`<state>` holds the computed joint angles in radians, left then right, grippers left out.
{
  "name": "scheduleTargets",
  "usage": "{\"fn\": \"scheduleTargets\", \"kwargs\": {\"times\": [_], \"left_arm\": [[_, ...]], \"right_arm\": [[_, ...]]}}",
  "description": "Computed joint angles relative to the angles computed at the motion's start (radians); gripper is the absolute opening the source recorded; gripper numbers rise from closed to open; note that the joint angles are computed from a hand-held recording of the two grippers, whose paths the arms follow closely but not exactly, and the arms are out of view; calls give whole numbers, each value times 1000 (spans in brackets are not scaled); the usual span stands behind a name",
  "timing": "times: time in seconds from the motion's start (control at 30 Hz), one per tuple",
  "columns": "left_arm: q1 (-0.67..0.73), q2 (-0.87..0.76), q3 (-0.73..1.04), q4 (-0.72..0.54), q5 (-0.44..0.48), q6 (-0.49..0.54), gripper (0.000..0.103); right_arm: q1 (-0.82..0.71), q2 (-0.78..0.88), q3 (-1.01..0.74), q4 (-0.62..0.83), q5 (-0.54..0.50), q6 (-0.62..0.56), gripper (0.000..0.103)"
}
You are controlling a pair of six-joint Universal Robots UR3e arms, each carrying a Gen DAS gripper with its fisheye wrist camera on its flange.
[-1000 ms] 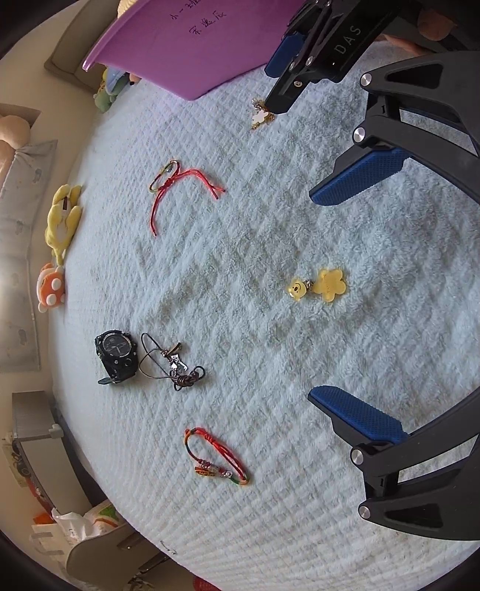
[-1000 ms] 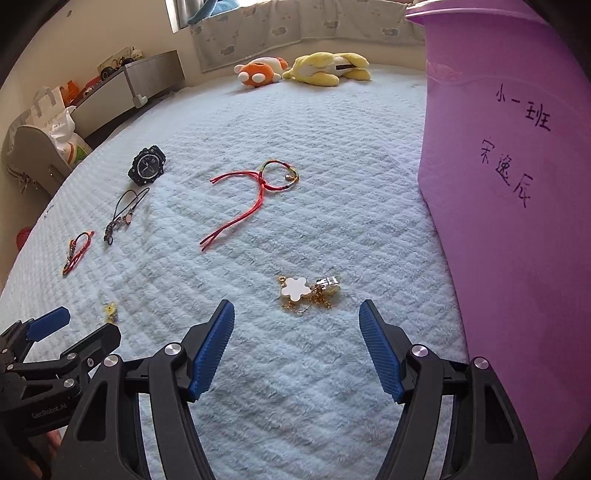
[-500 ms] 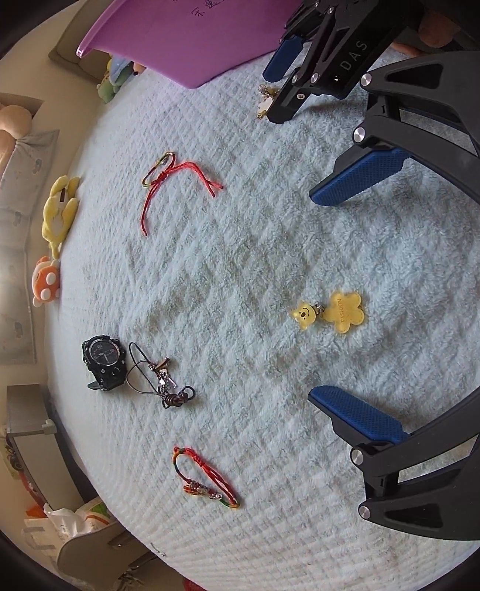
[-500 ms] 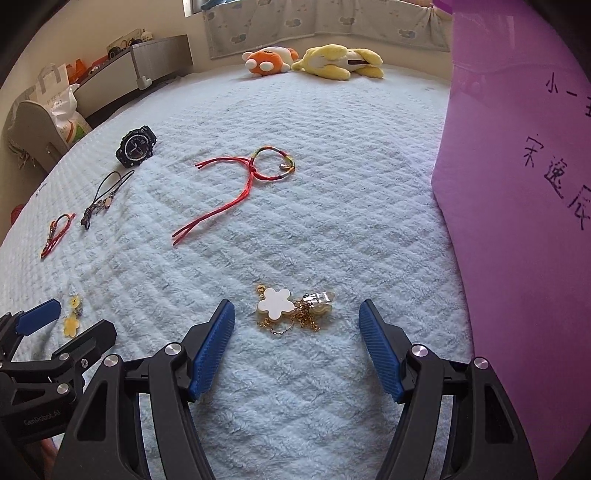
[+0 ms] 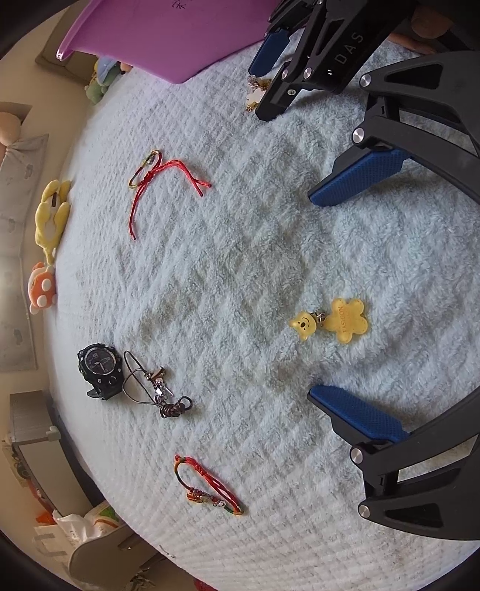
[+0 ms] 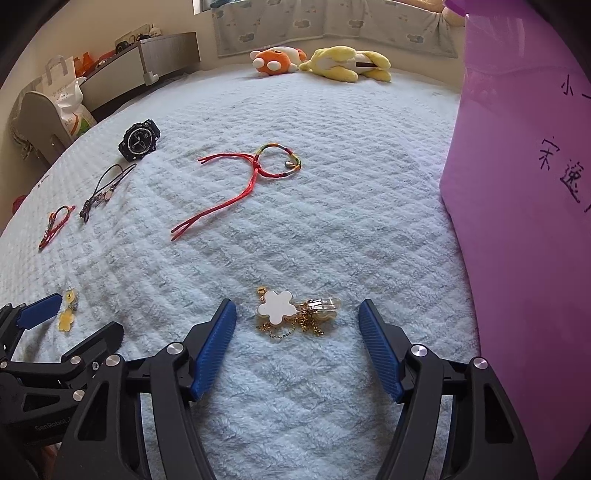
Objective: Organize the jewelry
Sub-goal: 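Close left tool on yellow bear charm while right tool grasps white flower charm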
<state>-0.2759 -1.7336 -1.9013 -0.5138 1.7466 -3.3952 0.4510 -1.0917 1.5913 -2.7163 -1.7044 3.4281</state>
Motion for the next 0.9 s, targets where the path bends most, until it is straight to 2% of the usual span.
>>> {"fn": "scheduleTargets", "kwargs": {"times": [0.27, 0.4, 0.53, 0.57, 0.67, 0.77, 0.83, 0.87, 0.9], "left_arm": [[-48, 3, -17, 45, 42, 35, 70], [-54, 10, -13, 31, 42, 35, 62], [-45, 28, -19, 16, 47, 42, 43], [-42, 35, -25, 17, 40, 51, 38], [-58, 33, -22, 18, 72, 81, 24], [-41, 53, -38, 24, 49, 104, 21], [-30, 68, -47, 25, 32, 118, 18], [-26, 76, -51, 26, 23, 126, 10], [-23, 83, -51, 22, 11, 134, 10]], "right_arm": [[13, 3, -8, 7, -11, -21, 57], [18, 6, -24, 24, -6, -32, 49], [22, 4, -33, 39, -7, -34, 40], [22, 1, -33, 42, -2, -35, 31], [37, 3, -48, 55, -18, -36, 28], [52, -2, -55, 63, -40, -19, 19], [62, -7, -61, 76, -54, -9, 18], [65, -9, -63, 83, -57, -5, 18], [68, -13, -62, 88, -59, -1, 17]]}}
